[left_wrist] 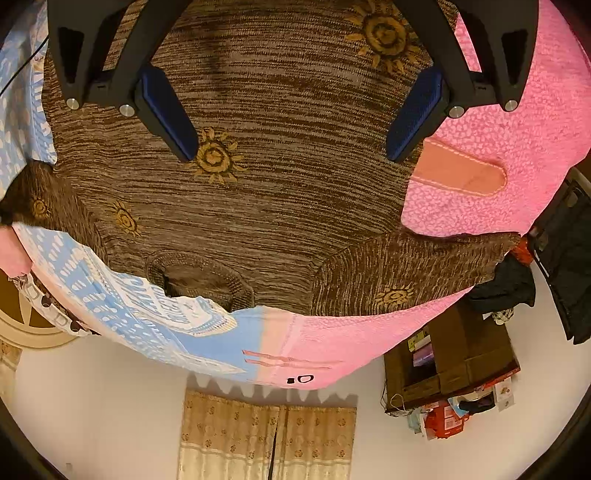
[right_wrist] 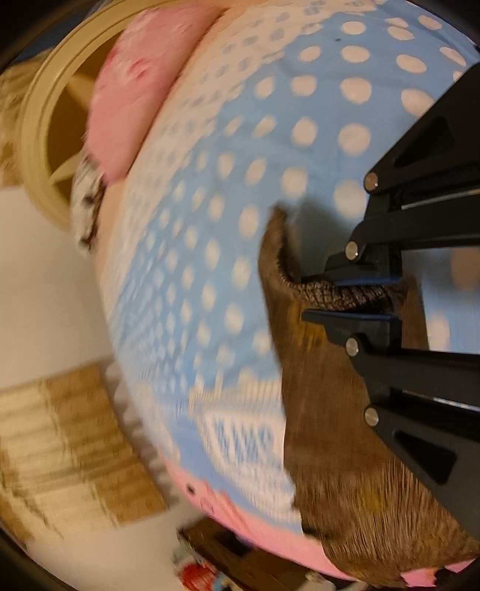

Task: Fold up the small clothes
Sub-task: 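Grasp the sweater sleeve with the right gripper and lift it, then fold the sleeve across the sweater body with the right gripper and release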

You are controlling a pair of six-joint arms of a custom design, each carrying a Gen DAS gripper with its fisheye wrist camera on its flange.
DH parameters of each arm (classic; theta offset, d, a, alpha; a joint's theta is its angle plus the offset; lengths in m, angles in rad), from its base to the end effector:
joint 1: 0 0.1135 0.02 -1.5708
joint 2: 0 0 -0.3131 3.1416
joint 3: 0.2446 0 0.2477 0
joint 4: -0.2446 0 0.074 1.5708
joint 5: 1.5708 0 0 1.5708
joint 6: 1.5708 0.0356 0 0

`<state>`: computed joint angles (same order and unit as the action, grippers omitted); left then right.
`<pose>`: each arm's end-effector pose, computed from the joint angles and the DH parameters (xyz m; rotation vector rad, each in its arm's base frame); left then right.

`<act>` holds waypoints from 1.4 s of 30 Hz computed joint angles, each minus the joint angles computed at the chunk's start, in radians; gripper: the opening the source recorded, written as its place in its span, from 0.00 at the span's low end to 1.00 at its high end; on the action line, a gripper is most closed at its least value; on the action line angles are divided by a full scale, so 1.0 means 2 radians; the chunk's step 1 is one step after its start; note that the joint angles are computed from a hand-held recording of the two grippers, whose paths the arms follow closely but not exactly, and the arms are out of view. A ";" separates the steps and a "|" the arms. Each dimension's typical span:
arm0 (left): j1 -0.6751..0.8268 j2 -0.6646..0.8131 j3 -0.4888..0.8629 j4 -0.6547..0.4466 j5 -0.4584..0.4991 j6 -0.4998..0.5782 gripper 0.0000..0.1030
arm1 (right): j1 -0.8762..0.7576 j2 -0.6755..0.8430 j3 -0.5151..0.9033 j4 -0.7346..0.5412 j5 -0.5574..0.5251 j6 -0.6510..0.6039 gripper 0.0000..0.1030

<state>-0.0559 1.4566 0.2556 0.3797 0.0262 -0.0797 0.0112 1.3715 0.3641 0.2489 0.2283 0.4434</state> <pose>0.2014 -0.0122 0.1419 -0.0161 2.3938 -0.0951 0.2160 -0.0056 0.1745 0.6046 2.2245 -0.0341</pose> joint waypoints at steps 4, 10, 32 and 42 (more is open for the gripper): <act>0.013 -0.006 -0.004 0.002 0.004 0.007 0.99 | 0.121 0.001 0.053 -0.031 0.037 0.030 0.13; 0.061 -0.021 -0.015 0.015 0.026 0.032 0.99 | 0.257 0.121 0.152 0.000 0.040 0.058 0.13; 0.131 0.059 -0.021 0.074 0.071 0.065 0.99 | 0.307 0.283 0.164 0.124 0.012 0.097 0.27; 0.107 0.025 -0.031 0.054 0.044 0.061 0.99 | 0.360 0.356 0.240 0.050 0.060 0.109 0.42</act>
